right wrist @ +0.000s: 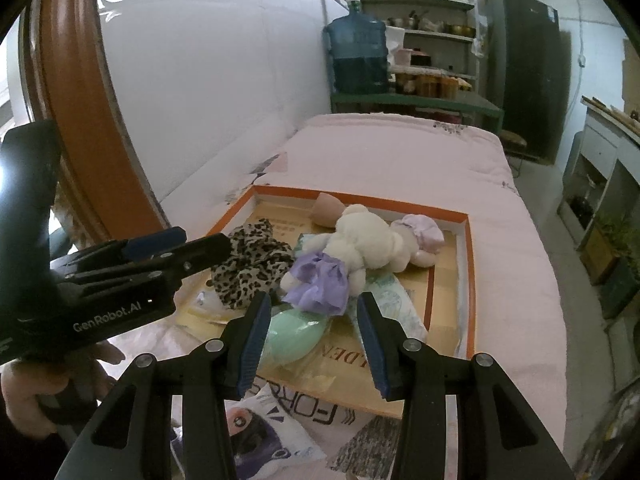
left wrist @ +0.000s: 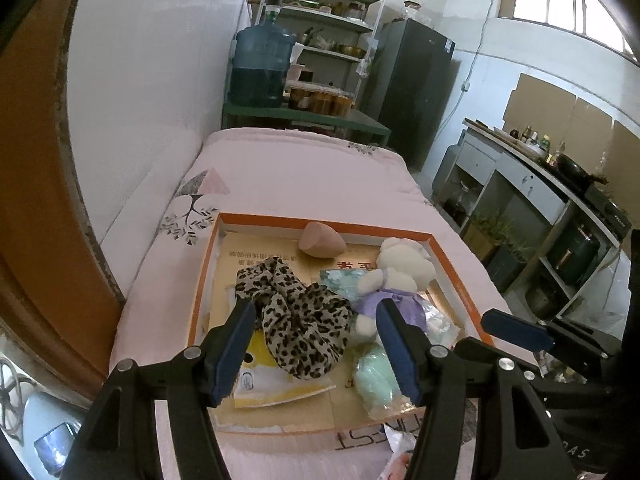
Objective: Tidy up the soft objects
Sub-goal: 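Move both open tools back from the tray to the green ring and wipes pack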
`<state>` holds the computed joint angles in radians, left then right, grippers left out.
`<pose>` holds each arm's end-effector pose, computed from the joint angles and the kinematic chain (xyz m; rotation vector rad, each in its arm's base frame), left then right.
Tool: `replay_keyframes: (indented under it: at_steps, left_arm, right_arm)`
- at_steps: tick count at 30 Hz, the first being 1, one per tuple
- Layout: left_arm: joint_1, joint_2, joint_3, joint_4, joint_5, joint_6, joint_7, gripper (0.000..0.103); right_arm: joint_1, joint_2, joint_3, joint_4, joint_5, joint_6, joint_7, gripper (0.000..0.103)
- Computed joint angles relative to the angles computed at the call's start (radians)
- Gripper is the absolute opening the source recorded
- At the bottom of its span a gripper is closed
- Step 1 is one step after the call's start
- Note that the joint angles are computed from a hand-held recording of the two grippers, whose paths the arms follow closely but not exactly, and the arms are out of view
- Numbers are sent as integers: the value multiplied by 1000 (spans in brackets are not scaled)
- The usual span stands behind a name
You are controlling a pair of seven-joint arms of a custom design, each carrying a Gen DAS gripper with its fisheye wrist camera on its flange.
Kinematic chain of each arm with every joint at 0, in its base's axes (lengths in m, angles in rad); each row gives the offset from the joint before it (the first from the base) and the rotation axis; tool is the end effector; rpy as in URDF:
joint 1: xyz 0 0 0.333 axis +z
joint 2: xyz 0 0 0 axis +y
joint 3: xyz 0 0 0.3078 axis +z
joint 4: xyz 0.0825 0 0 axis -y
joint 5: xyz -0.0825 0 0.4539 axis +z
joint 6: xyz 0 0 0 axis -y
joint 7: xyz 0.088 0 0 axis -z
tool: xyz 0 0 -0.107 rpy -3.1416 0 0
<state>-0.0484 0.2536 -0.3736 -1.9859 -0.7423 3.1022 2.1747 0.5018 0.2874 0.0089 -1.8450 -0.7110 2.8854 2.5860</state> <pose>0.6555 -0.2191 0.3797 -1.5842 2.0228 -1.1443 0.6137 0.3867 0.4032 -1.7813 1.5842 -0.5529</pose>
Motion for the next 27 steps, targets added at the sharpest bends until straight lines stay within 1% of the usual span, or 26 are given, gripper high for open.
replay_keyframes:
  at_steps: [5,9,15,27]
  left_arm:
    - [37,-40,-46,-35,-91,8,80,62]
    - [33,-77,-46,-56,-184,7,154,62]
    - [-7,-135,-15,-93,-322,2,267,62]
    - [-130,-234,104,-166,-497,-15,399,62]
  right_arm:
    - [15,-32,-6,-26,-43,-1,44,46]
    - [17,-56,-1,-42,-85,-7,82,46]
    - [14,-92,19,-66,-135,-20,130,46]
    - [1,-156,63,-123,-199,-44,207,46]
